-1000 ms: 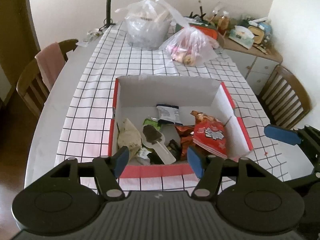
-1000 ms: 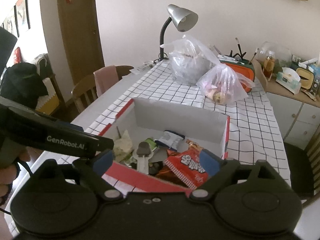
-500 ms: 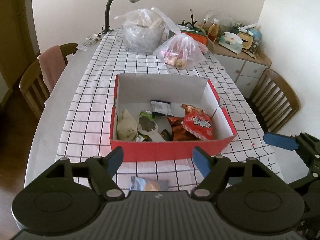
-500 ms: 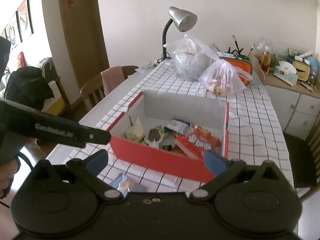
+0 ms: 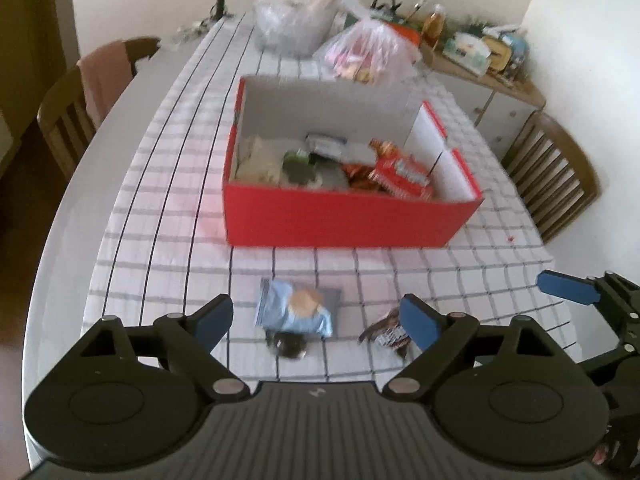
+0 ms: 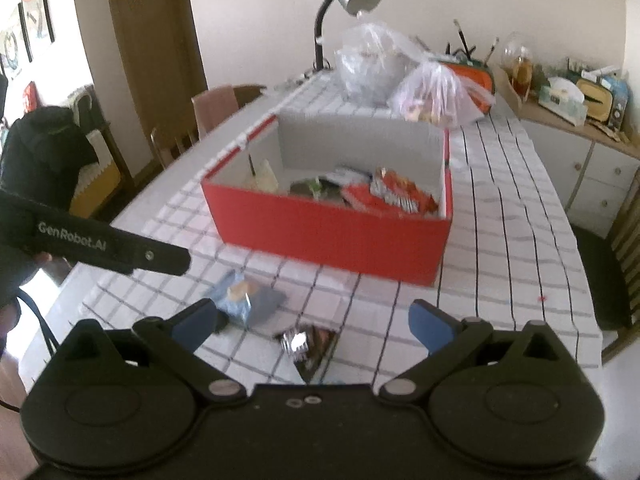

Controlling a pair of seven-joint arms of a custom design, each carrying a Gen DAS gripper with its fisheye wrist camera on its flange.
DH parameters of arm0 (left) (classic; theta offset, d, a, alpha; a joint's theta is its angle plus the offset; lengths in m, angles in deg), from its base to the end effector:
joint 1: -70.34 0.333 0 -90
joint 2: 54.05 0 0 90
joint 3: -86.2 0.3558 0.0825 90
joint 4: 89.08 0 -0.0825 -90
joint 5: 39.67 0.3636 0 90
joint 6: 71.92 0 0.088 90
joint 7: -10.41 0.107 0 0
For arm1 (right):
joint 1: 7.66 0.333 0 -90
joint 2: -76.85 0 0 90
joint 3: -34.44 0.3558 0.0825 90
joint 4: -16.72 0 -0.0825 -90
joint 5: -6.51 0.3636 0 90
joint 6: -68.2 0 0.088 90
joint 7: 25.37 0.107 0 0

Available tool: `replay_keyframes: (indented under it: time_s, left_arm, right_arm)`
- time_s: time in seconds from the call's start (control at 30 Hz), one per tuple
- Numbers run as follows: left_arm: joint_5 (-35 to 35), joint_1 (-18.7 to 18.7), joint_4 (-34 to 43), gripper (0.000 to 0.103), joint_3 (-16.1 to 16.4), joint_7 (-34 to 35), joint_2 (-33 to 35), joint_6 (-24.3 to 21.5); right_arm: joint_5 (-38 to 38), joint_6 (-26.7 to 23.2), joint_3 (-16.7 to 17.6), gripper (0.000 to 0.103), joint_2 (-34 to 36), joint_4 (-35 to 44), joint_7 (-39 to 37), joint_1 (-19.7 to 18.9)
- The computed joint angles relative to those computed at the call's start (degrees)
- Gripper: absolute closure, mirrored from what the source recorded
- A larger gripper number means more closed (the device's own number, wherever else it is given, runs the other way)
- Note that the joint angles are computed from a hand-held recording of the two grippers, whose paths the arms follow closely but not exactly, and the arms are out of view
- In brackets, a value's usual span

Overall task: Organize snacks
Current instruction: 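Withdraw both tools from the box toward the blue biscuit pack and M&M's bag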

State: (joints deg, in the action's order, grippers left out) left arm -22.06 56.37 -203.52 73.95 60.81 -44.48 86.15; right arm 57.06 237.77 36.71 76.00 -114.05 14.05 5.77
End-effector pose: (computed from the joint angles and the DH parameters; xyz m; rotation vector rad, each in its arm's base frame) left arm 0.5533 -0.2781 0.4968 -1.9437 1.9492 -0.7796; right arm 0.5236 0.0934 0.4749 -1.9771 1.3994 -0.4508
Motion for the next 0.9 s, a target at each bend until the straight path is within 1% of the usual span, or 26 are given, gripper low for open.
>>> replay_keyframes:
  time_s: [0.07, 0.17, 0.3, 0.47, 0.6, 0.67, 0.73, 0.9]
  left_arm:
    - [-0.40, -0.02, -0.70, 0.012, -0.01, -0.49, 0.19, -0.65]
    - [1.33, -0.59, -1.09, 0.012, 0.50, -2.43, 0.75, -1.77]
    - [2.42, -0.90, -1.15, 0.012, 0.61, -3.72, 1.91, -3.12]
    - [5.94, -2.10, -0.63, 0.012, 1.45, -6.13, 3.76, -4.84]
    - [7.59, -2.58, 0.16, 0.012, 1.78, -8.46, 5.09, -6.26]
    - [7.52, -2.55, 0.83, 0.012, 1.62, -8.57, 5.86, -7.08]
    - [6.96, -2.35, 1.32, 0.012, 1.36, -8.22, 6.57, -7.36]
    - [6.24, -2.18, 2.28, 0.013, 1.57, -8.35, 7.93, -7.66]
  right_arm:
    - [-2.22, 0.47, -0.02, 0.000, 0.39, -1.01, 1.84, -0.15]
    - [-5.34, 0.12, -0.14, 0.001, 1.29, -1.84, 4.71, -0.57]
    - [-7.55, -0.64, -0.06, 0.003, 2.51, -2.48, 7.25, -1.20]
    - [-8.92, -1.46, 0.37, 0.006, 4.35, -2.76, 8.19, -1.97]
    - [-11.28, -1.48, 0.70, 0.014, 6.18, -2.46, 9.21, -2.44]
    - [-11.95, -1.36, 0.98, 0.016, 7.02, -2.16, 9.27, -2.73]
    - [-13.04, -1.55, 1.11, 0.020, 7.81, -1.77, 9.50, -2.92]
    - [-13.99, -1.55, 1.80, 0.024, 9.42, -0.60, 9.35, -3.61]
